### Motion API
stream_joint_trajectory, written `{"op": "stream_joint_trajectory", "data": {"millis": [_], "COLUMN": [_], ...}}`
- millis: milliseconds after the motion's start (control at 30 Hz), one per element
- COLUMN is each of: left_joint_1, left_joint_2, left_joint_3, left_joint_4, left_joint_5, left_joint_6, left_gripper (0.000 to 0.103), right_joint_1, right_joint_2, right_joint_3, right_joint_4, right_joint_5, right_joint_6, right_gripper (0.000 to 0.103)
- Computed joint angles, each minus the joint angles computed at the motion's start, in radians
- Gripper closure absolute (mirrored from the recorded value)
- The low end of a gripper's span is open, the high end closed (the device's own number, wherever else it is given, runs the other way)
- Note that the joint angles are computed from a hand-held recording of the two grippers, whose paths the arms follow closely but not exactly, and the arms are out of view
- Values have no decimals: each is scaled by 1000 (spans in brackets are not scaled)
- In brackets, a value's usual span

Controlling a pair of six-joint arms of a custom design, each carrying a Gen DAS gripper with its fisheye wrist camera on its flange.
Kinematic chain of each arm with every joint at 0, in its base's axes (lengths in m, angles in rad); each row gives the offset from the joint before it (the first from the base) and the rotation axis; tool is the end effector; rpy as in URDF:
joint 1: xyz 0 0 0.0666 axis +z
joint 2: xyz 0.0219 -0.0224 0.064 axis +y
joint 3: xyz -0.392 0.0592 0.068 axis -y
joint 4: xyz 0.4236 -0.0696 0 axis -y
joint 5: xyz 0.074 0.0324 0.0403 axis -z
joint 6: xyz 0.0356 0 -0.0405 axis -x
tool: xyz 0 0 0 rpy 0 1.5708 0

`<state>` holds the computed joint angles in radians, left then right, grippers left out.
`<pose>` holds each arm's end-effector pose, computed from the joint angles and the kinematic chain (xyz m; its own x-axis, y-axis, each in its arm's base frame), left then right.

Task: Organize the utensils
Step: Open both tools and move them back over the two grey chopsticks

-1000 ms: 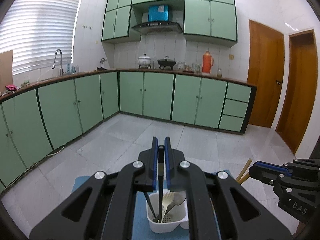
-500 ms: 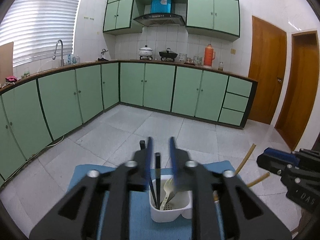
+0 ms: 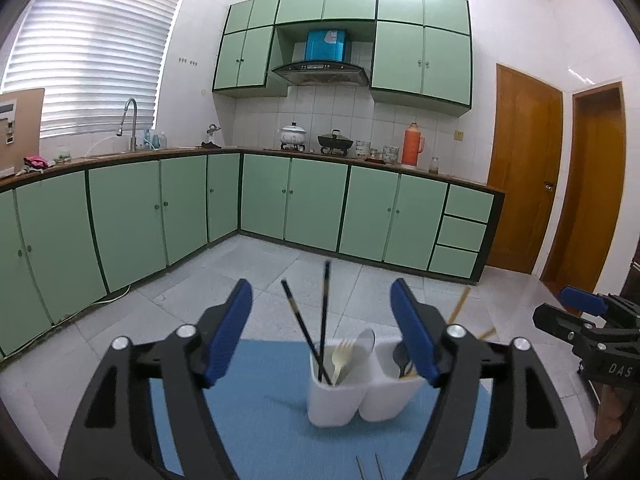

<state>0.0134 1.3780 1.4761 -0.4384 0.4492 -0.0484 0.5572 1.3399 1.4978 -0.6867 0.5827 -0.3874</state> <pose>0.5352 -0.0087 0.5343 -0.3141 0.0394 -0.9486 0.4129 0.9054 -0.0992 0.4402 0.2507 0.5419 -0.4109 0.1156 -0.9043 0.1263 0.9896 0.0691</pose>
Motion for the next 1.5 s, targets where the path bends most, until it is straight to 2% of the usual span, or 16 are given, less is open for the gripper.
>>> {"op": "stream_joint_trajectory", "data": {"millis": [200, 400, 833, 933, 1133, 1400, 1500], "left_joint_1": [37, 74, 147, 162, 187, 226, 228], "left_joint_2": [-97, -182, -271, -284, -313, -313, -314], "left_joint_3": [-134, -261, -461, -491, -545, -568, -570], "left_joint_4": [-12, -58, -193, -219, -242, -278, -283], "left_joint_5": [27, 43, 32, 36, 28, 16, 10], "left_joint_6": [-44, -113, -268, -296, -346, -384, -385], "left_gripper": [23, 21, 21, 21, 21, 24, 24], "right_joint_1": [74, 151, 272, 301, 350, 400, 419], "right_joint_2": [-66, -98, -95, -77, -55, -30, -11], "right_joint_3": [-109, -200, -347, -356, -385, -408, -407], "right_joint_4": [29, -5, -84, -110, -110, -97, -89], "right_joint_5": [65, 121, 112, 135, 137, 122, 104], "right_joint_6": [-55, -153, -431, -481, -551, -615, -618], "right_gripper": [12, 11, 12, 17, 31, 60, 66]}}
